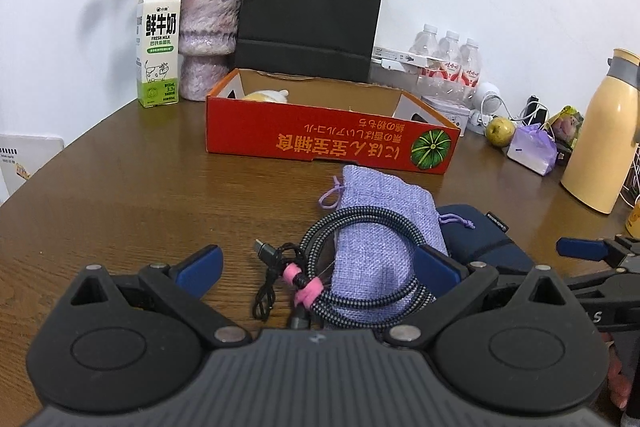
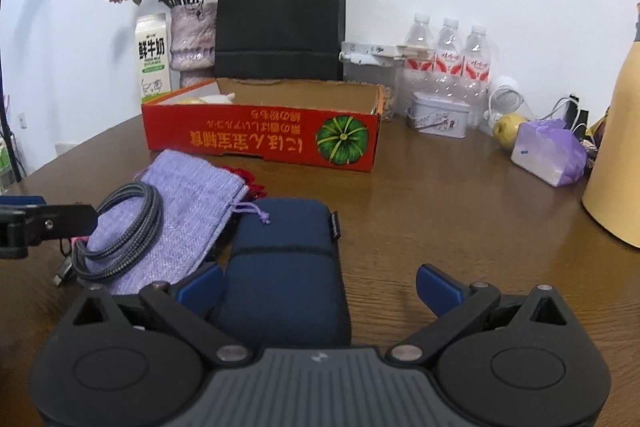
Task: Organize objects
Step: 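Grasp the braided cable with the left tool while the right tool grips the navy case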
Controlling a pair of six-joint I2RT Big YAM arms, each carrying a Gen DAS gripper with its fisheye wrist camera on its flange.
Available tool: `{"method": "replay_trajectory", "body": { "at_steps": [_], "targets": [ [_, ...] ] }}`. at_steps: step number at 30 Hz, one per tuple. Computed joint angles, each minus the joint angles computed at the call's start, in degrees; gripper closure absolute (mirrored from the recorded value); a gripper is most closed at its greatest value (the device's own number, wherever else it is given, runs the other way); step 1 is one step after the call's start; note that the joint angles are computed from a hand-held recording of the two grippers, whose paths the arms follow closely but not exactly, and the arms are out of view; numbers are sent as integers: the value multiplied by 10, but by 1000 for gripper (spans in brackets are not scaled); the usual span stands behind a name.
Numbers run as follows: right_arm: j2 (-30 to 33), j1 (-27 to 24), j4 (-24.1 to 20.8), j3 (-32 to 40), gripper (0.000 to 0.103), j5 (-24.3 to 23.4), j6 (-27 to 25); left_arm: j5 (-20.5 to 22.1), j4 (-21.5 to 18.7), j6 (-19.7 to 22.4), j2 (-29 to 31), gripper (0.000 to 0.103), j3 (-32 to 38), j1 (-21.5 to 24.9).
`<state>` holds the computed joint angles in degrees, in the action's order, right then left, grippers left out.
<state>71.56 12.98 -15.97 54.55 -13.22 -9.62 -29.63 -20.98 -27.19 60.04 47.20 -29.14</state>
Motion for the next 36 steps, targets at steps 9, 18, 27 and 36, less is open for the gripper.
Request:
{"method": "replay_trajectory", "body": {
  "at_steps": [9,18,27,36],
  "targets": [
    [51,-10,-78,56,0,-41,37,6,-6,-6,4,0,3,3],
    [84,16,-81,87,0,17,28,6,-11,-8,5,0,4,3],
    [75,21,-63,77,33,-1,5,7,-14,-10,9,0,6,3],
    [32,4,-12,31,40,-3,27,23,-19,-11,15,0,9,7]
  ]
}}
